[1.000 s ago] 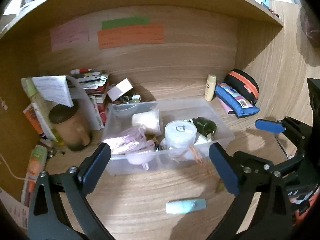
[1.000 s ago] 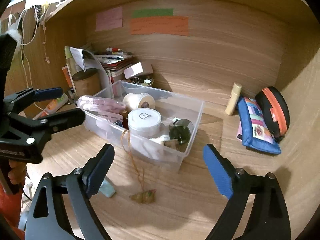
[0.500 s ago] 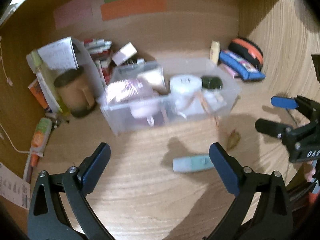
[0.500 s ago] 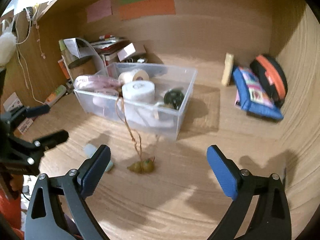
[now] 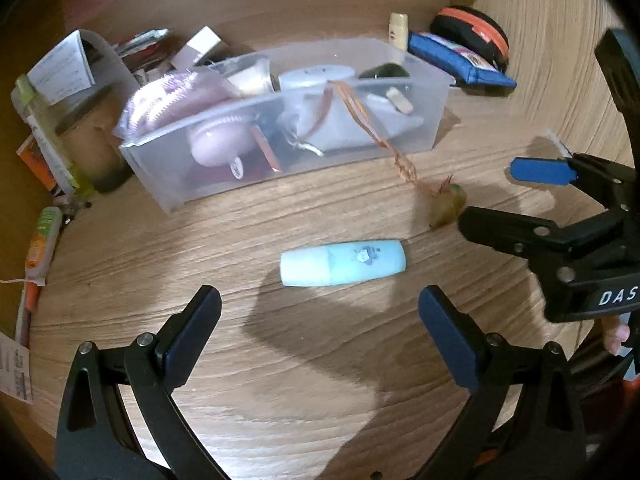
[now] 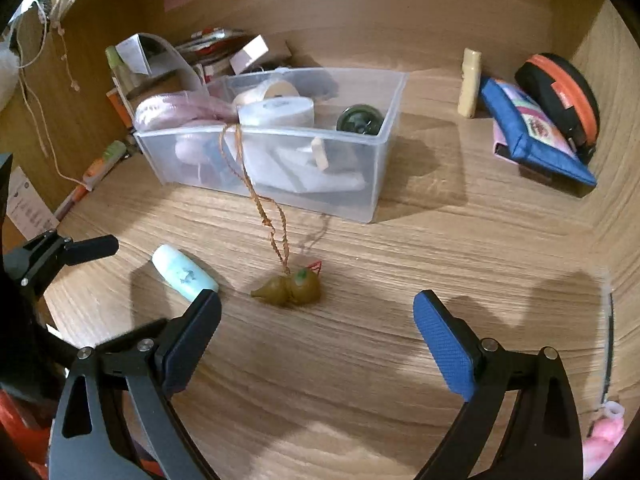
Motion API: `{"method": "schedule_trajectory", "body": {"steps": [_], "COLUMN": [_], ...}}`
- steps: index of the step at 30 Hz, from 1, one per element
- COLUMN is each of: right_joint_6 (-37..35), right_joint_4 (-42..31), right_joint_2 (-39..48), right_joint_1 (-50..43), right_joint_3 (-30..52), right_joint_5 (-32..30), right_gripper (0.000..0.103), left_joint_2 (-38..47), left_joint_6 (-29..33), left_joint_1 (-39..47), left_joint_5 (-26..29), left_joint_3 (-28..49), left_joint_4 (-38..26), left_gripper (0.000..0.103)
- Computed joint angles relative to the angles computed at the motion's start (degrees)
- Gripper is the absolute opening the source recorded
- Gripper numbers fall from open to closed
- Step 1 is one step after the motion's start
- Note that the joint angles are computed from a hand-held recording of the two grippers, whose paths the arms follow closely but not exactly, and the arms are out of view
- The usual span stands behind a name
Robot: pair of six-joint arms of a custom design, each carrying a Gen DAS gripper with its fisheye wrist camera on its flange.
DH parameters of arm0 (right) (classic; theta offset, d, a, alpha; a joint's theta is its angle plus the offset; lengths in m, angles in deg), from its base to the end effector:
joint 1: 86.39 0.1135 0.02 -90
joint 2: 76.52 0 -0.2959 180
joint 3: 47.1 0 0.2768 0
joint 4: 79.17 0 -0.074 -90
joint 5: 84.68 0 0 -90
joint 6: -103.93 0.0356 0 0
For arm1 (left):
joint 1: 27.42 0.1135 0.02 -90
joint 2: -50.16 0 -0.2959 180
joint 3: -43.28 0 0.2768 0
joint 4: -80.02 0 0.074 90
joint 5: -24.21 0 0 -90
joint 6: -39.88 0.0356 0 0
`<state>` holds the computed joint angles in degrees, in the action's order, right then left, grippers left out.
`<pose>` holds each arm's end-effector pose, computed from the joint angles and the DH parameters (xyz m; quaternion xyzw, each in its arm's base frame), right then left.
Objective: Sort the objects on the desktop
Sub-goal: 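Grasp the mint-green tube with the left tool while the right tool grasps the gourd charm, then lower the mint tube and gourd charm into the clear box and open both tools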
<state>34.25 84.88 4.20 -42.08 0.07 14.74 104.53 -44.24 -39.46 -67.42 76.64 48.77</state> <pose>0.2000 0.1871 0.1696 -0.1665 0.9205 0.1193 0.3327 0.1695 -0.0351 0.1681 0.1428 0.9353 -0.0039 0.3236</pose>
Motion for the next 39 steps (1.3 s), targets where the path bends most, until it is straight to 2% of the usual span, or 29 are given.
{"method": "schedule_trajectory", "body": {"steps": [4,8,11,12,14,15,16,17,19,30,39], "right_joint_6": [-1.58,-4.74,-6.34,-6.79,-7.58,-8.14,-8.88,-9.82,-10.38,-9.14,-10.14], "right_joint_4": [-0.69,-2.83,-3.55,-3.67,-4.0,-3.89,-3.85,-3.97,-3.76,-0.72,-1.66], "right_joint_2": [3.19,5.47,6.51,6.86,7.76,7.94,8.18,8.42,8.52,5.72,-1.03], "right_joint_1": [-0.29,-0.28,-0.66,-0.89,-1.23,-1.2,-1.06,-0.89,-1.49,-3.21,-4.71], "right_joint_3": [2.06,4.31,5.53,5.93,6.79,7.01,7.22,7.46,7.49,4.8,3.64], "right_joint_5": [-1.28,-2.37,-3.33,-3.7,-4.27,-4.08,-3.89,-3.6,-4.24,-6.14,-3.74], "right_gripper": [0.093,0.071,0.061,0.06,0.052,0.048,0.041,0.039,0.039,0.039,0.039], "left_joint_2": [3.35,6.38,7.65,7.97,8.91,8.8,8.78,8.4,7.78,8.35,1.13], "left_joint_6": [-1.22,-2.54,-4.57,-5.05,-5.69,-6.13,-6.19,-6.58,-6.35,-4.68,-3.39], "left_joint_1": [-0.76,-1.65,-2.05,-1.89,-0.97,-0.99,-0.89,-0.67,-0.35,1.75,2.97], "left_joint_5": [0.53,0.71,0.1,0.4,2.2,1.95,1.72,1.35,1.36,1.49,2.21], "left_joint_3": [0.49,1.1,0.65,0.63,0.8,0.5,0.4,0.16,-0.17,0.64,1.56], "left_joint_4": [1.48,3.0,5.4,5.83,6.42,7.15,7.7,8.25,8.8,8.87,5.68], "left_gripper": [0.1,0.1,0.1,0.1,0.099,0.096,0.089,0.083,0.073,0.073,0.073]}}
